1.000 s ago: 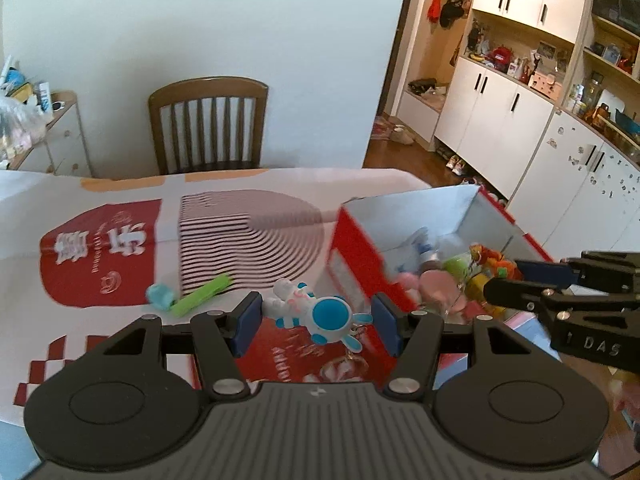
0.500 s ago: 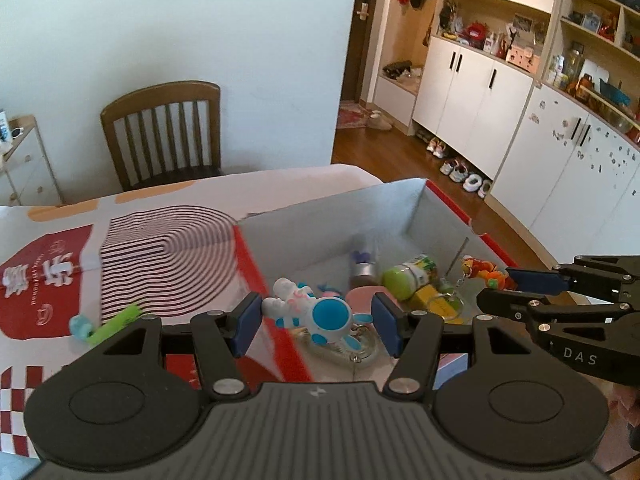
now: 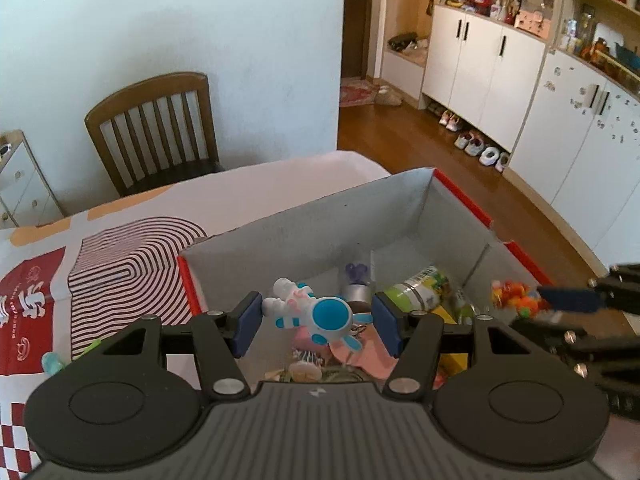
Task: Organize rigid objects
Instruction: 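Carry both keychains over the red box and lower them inside, then open the right tool releasing the orange keychain while the left releases the bunny keychain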
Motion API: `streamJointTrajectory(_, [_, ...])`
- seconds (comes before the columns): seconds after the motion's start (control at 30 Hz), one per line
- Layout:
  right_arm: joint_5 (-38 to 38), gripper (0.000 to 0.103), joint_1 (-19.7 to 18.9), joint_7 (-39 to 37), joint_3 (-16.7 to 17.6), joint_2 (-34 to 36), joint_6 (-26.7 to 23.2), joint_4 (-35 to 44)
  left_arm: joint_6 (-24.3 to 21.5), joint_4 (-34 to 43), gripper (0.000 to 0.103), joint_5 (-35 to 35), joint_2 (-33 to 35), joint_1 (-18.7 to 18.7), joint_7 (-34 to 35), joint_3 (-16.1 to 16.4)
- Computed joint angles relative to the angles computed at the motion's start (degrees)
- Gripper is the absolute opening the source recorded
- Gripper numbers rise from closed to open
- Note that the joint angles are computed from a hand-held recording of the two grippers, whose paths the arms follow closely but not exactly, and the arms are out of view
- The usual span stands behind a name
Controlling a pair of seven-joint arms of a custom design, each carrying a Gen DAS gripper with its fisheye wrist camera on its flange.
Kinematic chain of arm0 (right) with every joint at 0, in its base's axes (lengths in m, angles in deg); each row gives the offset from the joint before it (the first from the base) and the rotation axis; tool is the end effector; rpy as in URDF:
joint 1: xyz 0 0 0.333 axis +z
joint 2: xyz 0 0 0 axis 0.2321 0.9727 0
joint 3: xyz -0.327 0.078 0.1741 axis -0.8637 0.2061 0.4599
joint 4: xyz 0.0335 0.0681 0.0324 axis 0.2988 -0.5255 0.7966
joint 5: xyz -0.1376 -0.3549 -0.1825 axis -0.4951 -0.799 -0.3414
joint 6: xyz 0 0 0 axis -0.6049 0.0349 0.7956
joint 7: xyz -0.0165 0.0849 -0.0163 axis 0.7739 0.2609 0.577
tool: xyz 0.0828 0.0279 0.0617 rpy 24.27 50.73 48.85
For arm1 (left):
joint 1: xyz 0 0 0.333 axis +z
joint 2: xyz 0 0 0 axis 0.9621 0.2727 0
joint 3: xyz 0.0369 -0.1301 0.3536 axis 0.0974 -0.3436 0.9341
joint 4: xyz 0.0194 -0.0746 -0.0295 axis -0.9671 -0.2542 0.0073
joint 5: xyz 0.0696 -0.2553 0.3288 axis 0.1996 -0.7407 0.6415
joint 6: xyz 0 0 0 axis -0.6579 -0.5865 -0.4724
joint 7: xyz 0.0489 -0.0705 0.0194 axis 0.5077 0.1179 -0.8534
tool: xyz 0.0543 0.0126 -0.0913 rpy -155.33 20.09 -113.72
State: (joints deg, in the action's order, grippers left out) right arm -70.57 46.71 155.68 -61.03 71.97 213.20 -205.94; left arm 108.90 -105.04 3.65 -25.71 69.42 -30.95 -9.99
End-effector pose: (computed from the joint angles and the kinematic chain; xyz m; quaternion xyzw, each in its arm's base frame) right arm 0.5176 0.3855 0.4652 -0.8211 0.4312 -0.1673 0.3344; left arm 0.5150 -0.1914 0.4723 -0.6633 0.6590 -0.2572 0.2443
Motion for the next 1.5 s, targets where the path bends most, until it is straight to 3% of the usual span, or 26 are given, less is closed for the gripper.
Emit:
streamJointTrajectory(0.1, [5.6, 0.032, -3.5, -7.1, 4.3, 1.4, -2.6, 2.0, -1.8, 2.3, 0.060, 0.6, 2.9, -0.2, 0.6, 0.2])
streamJointTrajectory(0.2, [9.5, 0.032, -4.6, -11.5, 5.8, 2.7, -4.8, 3.8, -3.5, 4.2, 0.060, 1.1, 5.3, -0.9, 1.4, 0.8])
streamJointTrajectory(0.57, [10.1, 0.032, -2.1, -13.7, 3.1, 7.5, -8.7, 9.0, -8.4, 10.1, 0.060, 3.6, 11.4, -3.4, -1.3, 3.4])
streamJointTrajectory(1.17, [6.1, 0.034, -0.4, -9.3, 0.6, 11.7, -15.7, 13.8, -15.1, 15.0, 0.060, -3.9, 17.5, -5.1, 8.0, 3.8])
streamJointTrajectory(1.33, [6.1, 0.039, -0.8, -9.1, 1.1, 11.8, -16.0, 13.9, -15.8, 15.2, 0.060, -4.4, 17.4, -5.5, 7.6, 4.0])
streamJointTrajectory(1.5, [6.0, 0.052, -0.9, -8.9, 1.2, 11.1, -15.8, 13.3, -15.6, 14.6, 0.060, -4.5, 16.4, -5.7, 6.1, 4.0])
